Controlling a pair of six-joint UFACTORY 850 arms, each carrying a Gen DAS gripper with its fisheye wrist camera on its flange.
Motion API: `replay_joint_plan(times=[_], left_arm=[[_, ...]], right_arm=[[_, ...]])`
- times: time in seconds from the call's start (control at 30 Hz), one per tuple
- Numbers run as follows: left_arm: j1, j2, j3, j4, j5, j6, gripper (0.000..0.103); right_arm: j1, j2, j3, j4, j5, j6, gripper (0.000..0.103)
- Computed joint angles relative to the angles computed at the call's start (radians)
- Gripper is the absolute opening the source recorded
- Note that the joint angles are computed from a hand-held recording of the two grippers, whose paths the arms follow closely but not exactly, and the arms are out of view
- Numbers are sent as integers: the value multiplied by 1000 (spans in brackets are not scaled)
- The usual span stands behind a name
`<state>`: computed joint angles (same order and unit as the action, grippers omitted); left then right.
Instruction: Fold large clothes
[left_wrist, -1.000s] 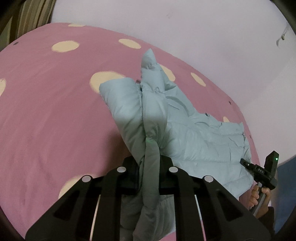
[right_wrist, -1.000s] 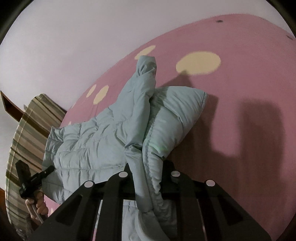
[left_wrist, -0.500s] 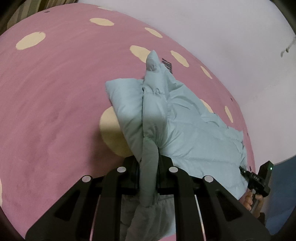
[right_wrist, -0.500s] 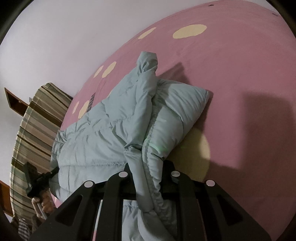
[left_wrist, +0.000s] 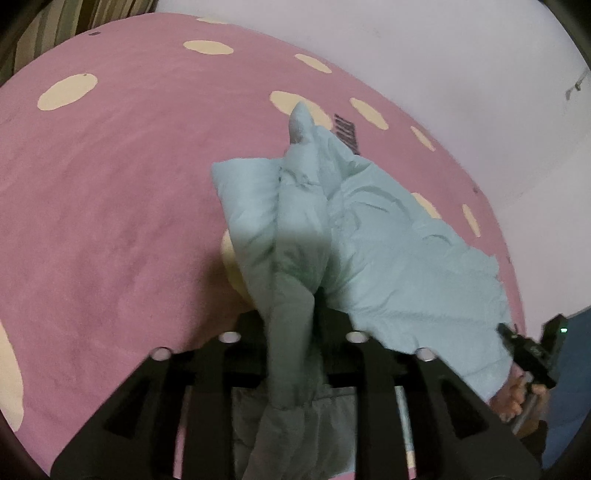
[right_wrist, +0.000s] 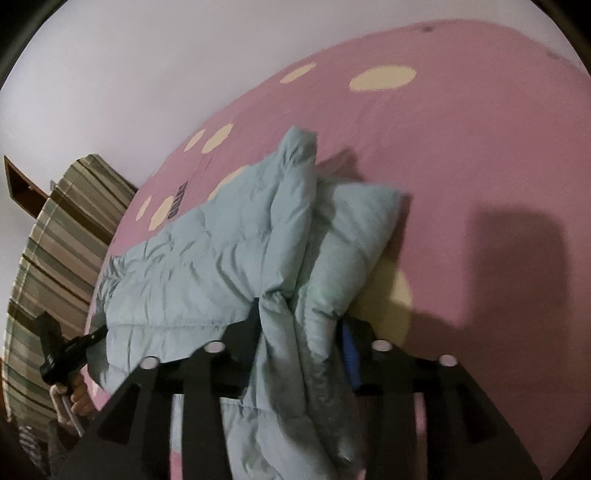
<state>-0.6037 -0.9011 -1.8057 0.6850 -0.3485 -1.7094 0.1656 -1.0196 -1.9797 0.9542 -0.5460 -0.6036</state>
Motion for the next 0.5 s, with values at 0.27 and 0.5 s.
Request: replay_joint_plan(times=[0.27,0.5], left_arm=[[28,32,78,-49,89,3,63],[51,17,74,-152,168,126,64]], right_arm=[[15,123,134,-23,173,-16,49],[97,159,167,-22,249,-68,41]])
